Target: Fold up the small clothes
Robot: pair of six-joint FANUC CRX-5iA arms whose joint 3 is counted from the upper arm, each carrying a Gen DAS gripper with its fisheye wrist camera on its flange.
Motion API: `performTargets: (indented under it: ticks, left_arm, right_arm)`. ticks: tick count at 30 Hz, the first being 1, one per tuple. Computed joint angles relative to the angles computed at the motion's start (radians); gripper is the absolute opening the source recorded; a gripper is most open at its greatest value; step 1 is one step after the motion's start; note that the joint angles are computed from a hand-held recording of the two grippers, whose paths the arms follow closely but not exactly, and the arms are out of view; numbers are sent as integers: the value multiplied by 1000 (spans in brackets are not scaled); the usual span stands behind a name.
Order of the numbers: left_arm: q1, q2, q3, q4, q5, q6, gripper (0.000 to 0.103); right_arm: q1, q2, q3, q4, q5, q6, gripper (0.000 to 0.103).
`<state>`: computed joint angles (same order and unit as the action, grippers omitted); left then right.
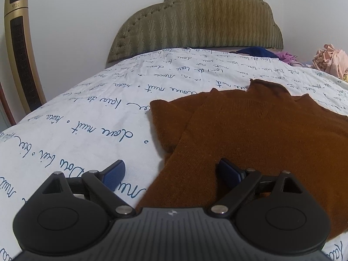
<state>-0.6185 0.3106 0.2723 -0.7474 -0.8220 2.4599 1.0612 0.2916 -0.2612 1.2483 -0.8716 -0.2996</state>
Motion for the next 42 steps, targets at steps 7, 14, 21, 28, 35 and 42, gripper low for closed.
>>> performTargets:
  ticks: [7, 14, 21, 28, 35, 42]
  left_arm:
    - [-9, -1, 2, -16, -10, 7, 94]
    - [-8, 0, 2, -14, -9, 7, 94]
    - [-7, -1, 0, -12, -7, 8, 94]
    - [2, -5, -8, 5, 6, 6, 94]
    - [2, -5, -7, 3, 5, 7, 94]
    - [5, -7, -10, 10, 9, 7, 94]
  right_arm:
    - [-2, -4, -7, 11, 8, -19, 103]
    - [-2, -6, -9, 13, 9, -21, 103]
    - [-2, -6, -8, 12, 8, -21, 103]
    - [2, 0, 0, 4, -2, -7, 103]
    - [2, 1, 0, 4, -3, -7, 103]
    - [8, 7, 10, -7, -19, 17, 103]
